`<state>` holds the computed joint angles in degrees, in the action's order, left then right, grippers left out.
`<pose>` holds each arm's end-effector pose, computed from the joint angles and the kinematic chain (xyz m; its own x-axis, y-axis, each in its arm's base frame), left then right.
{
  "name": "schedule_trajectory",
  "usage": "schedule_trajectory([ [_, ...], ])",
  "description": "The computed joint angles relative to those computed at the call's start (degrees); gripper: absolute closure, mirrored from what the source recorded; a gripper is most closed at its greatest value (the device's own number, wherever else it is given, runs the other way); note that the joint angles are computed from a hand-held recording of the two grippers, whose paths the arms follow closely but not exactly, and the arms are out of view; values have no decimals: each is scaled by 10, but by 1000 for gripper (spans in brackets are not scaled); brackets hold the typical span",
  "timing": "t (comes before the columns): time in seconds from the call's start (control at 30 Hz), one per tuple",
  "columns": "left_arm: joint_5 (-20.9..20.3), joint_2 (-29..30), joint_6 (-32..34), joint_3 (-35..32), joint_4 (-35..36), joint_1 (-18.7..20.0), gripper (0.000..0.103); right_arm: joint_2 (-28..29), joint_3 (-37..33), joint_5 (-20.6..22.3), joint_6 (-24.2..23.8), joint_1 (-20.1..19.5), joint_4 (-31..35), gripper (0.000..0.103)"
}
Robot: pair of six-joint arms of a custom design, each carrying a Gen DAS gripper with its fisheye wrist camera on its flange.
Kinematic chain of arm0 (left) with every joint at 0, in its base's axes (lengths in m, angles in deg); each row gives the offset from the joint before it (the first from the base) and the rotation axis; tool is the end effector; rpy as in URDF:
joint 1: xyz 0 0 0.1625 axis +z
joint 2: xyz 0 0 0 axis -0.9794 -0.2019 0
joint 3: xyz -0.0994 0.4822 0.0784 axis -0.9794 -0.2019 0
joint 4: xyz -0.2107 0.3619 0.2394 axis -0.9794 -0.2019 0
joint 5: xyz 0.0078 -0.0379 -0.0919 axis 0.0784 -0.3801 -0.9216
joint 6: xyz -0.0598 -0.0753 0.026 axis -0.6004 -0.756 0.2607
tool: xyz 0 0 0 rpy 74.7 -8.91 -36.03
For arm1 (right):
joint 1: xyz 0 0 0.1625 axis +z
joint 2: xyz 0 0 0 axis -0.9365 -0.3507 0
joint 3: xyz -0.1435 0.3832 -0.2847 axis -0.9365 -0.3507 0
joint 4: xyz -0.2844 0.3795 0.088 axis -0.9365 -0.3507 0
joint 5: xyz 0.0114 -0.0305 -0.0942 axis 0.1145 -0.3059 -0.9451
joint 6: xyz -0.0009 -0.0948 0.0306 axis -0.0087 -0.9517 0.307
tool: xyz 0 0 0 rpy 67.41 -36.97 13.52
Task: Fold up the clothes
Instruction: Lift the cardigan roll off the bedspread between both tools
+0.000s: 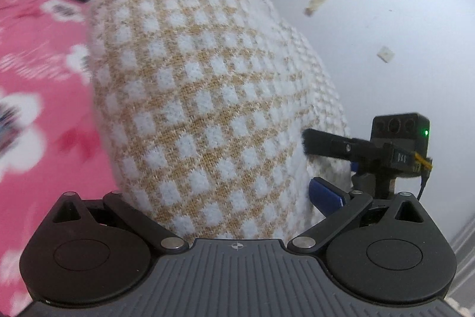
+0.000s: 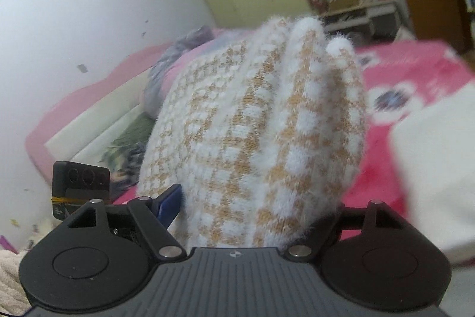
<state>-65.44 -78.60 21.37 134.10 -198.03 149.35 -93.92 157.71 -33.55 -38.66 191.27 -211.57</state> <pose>-0.0901 -0.5784 0.4360 -0.7643 0.6289 0.1426 0.4710 0.6955 -0.5426 0.4488 -0.5152 0.2075 -0.8537 -0.4572 0.2494 -0.5065 0.6173 -0.6020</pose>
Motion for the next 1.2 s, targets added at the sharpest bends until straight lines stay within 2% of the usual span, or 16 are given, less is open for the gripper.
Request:
schedule_trajectory([
  [0.17, -18, 102, -37, -47, -50, -29, 1, -35, -54, -36, -55, -30, 78, 20],
  [0.33, -22, 182, -47, -98, -64, -40, 1, -38, -113, -57, -128, -63, 139, 19],
  [0.5, -22, 239, -64, -138, -68, -39, 1, -24, -172, -62, -152, -97, 208, 19],
  [0.87, -11, 264, -79, -140, -59, -19, 1, 9, -227, -25, -173, -148, 281, 16],
  [1.03, -13, 261, -80, -144, -30, -16, 1, 24, -246, -26, -157, -160, 315, 15],
  [1.2, -26, 271, -86, -157, -17, -5, 1, 21, -237, -17, -161, -165, 304, 10],
])
